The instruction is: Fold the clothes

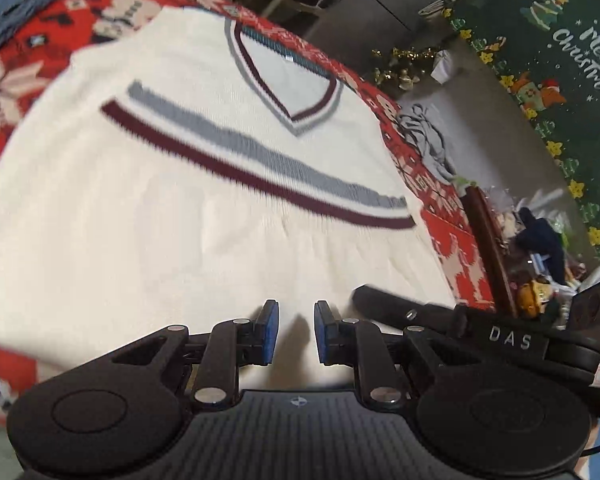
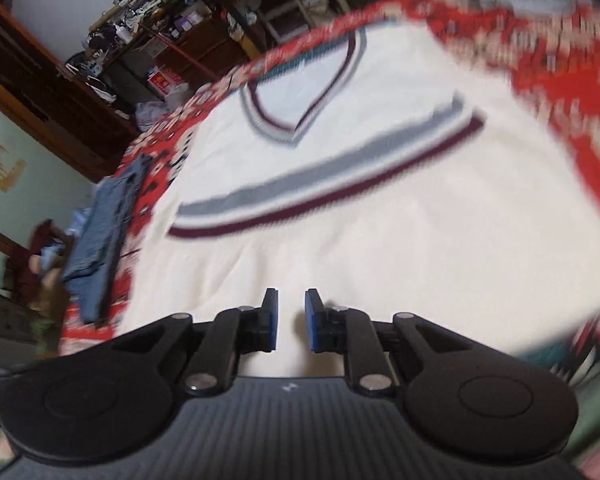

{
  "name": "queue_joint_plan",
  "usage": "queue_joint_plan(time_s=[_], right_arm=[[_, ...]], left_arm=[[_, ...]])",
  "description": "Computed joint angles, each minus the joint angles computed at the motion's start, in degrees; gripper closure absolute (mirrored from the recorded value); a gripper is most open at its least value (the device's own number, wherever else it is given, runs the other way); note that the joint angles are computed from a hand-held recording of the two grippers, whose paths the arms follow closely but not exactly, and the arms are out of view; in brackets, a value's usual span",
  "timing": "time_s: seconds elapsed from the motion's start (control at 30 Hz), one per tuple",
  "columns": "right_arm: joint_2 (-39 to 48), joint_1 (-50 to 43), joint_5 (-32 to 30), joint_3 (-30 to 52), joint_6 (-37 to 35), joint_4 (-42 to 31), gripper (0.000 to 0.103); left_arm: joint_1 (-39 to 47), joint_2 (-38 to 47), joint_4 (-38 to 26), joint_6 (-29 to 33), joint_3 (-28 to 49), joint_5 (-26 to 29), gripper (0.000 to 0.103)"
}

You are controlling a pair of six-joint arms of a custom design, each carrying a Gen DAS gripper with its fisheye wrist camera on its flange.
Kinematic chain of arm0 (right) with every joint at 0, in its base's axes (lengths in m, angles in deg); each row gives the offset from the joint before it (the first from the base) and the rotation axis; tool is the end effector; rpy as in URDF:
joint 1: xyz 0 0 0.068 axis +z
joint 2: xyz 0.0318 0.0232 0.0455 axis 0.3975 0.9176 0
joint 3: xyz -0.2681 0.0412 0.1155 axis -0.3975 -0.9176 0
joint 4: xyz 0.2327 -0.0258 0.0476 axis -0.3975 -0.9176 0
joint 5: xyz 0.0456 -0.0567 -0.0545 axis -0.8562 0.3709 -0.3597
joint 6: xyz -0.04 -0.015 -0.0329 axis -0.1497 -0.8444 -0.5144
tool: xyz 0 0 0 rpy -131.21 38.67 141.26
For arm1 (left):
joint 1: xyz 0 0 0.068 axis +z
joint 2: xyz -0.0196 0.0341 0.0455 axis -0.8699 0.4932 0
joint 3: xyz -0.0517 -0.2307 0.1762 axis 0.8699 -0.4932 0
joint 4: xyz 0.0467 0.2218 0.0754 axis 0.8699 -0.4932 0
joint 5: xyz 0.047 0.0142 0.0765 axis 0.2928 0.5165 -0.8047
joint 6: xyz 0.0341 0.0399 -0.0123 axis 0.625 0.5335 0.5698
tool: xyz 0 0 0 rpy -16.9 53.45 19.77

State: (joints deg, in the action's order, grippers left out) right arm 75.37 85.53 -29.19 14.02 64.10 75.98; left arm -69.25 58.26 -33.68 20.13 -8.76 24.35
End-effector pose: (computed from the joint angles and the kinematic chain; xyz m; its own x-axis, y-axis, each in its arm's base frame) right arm 0.1435 0.2364 0.1372 -0.6840 0.6019 -0.4122 0.3338 0.7607 0.5568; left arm 0.2419 -0.0610 0.1381 -0.9141 0.0917 -0.3949 0.3368 0.7141 -0.6138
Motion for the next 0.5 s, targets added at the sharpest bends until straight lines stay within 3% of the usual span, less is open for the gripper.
queue_joint_plan(time_s=[0.1, 0.17, 0.27, 0.5], right_arm=[[2.1, 0.5, -3.6, -2.3, 4.2, 6.1, 0.086], [3.6, 1.1, -4.6, -0.8, 5.0, 4.3, 0.088], [4.1, 2.7, -3.3, 1.4, 4.6, 0.9, 0.088], [3.0, 2.9, -3.4, -1.4, 8.7, 3.7, 0.089]], left_arm=[[0.6, 0.1, -1.4, 0.8, -0.8, 0.0, 0.089], [1.5, 0.6, -0.5, 0.8, -1.8, 0.0, 0.097], [4.6, 2.1, -0.8, -0.3, -2.3, 3.3, 0.097], [6.6, 2.6, -1.0, -0.8, -2.9, 4.5, 0.1]])
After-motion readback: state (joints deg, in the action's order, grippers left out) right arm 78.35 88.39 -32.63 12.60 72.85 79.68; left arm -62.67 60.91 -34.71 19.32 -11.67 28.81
